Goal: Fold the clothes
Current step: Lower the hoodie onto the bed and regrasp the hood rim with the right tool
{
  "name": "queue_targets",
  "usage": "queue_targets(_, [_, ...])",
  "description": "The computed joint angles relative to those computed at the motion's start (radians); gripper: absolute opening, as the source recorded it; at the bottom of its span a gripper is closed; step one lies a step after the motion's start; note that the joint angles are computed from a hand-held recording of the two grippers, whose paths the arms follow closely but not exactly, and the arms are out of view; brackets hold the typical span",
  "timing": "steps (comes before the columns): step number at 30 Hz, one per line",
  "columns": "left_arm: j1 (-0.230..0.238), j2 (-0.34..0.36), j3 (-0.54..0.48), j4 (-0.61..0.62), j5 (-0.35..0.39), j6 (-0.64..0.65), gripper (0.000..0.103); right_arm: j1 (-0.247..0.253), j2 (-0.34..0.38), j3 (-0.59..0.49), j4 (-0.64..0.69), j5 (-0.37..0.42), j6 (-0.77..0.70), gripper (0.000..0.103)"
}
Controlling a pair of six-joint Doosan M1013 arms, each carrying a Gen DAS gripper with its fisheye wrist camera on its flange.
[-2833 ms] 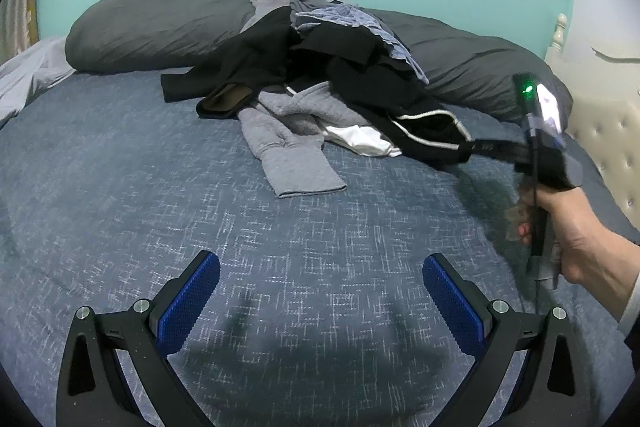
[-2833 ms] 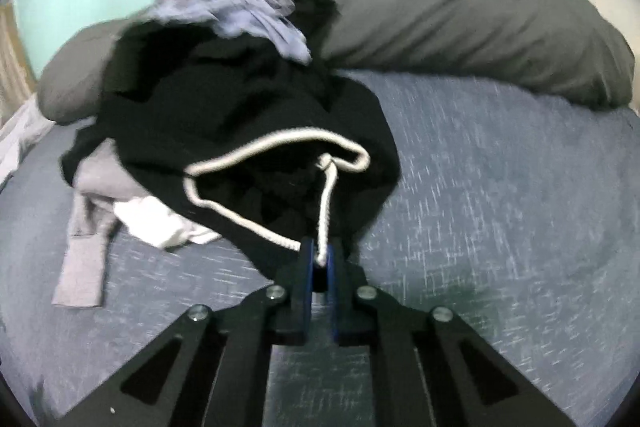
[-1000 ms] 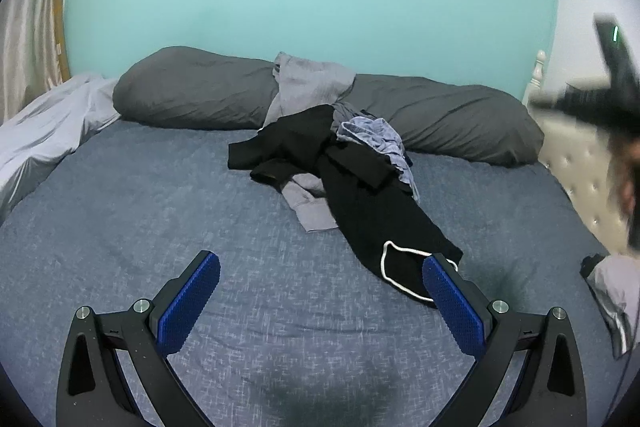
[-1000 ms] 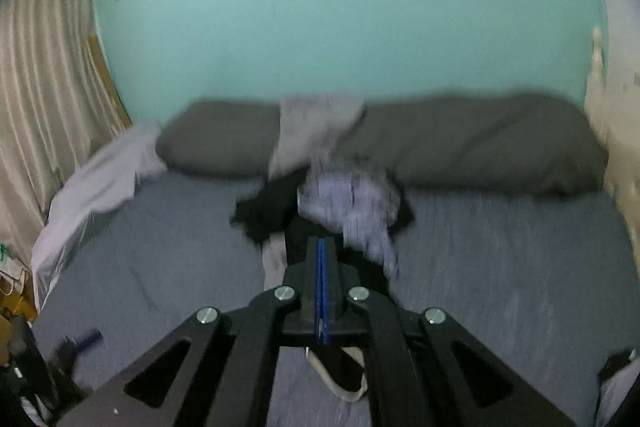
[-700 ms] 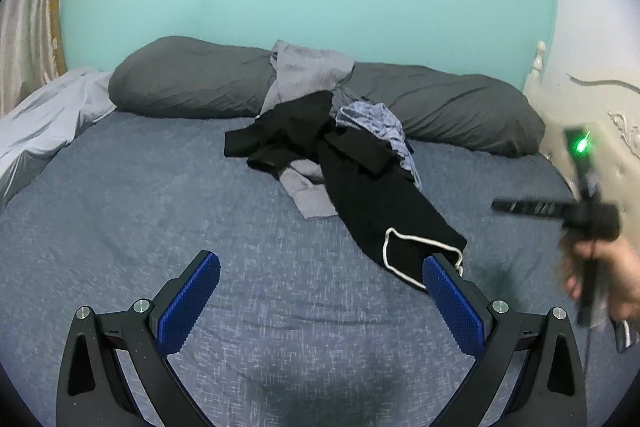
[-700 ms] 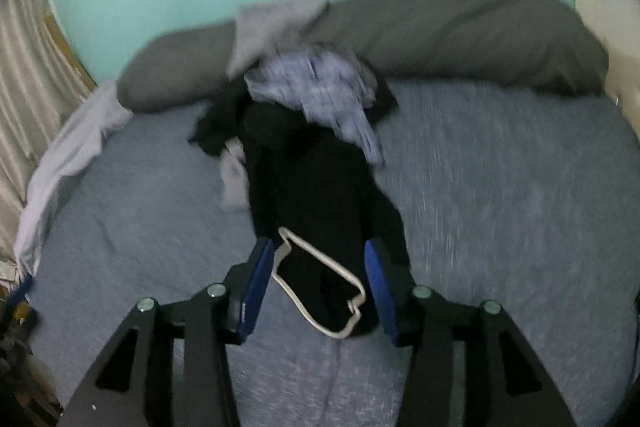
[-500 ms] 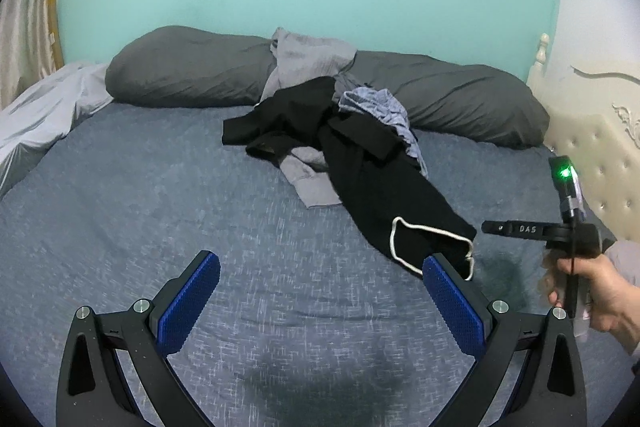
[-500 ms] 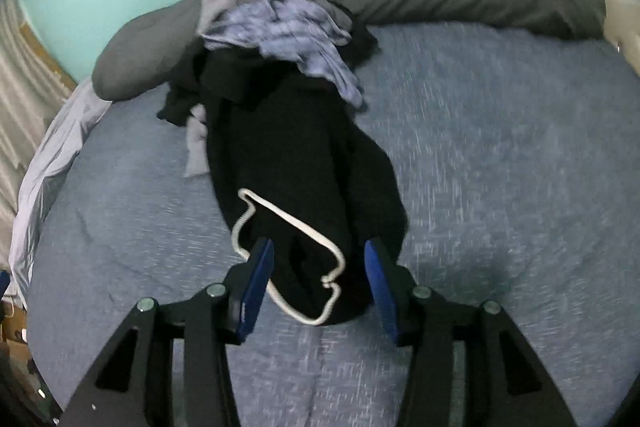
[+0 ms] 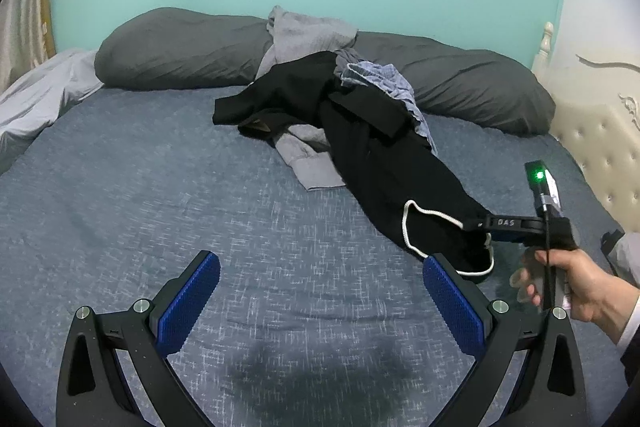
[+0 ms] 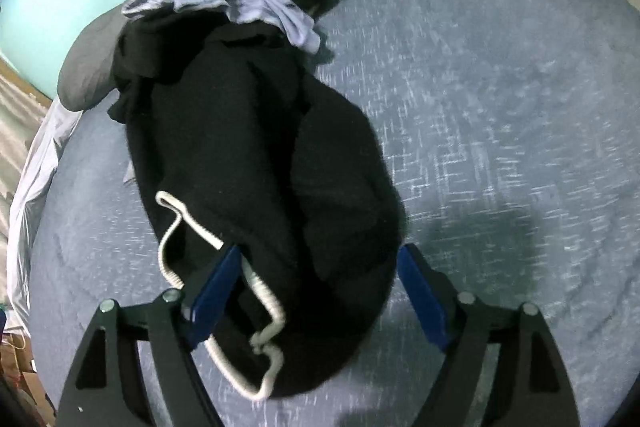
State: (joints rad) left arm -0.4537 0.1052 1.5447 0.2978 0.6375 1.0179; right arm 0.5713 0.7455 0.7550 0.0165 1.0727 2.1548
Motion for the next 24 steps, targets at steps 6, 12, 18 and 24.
queue_targets(6, [0.002,0.014,0.000,-0.012,-0.008,0.010,0.103,0.009,0.028,-0.017,-0.026,-0.009,-0.017,0.080])
queue_targets(12, [0.000,0.019,0.000,-0.012,-0.009,0.015,0.103,0.008,0.031,-0.016,-0.032,-0.044,-0.032,0.035])
queue_targets(18, [-0.001,0.014,-0.003,0.003,0.001,0.005,0.103,0.015,0.030,-0.037,-0.055,-0.100,-0.038,0.019])
queue_targets(24, [-0.002,-0.001,-0.012,0.021,0.014,-0.009,0.103,0.023,0.021,-0.085,-0.065,-0.197,-0.085,0.016])
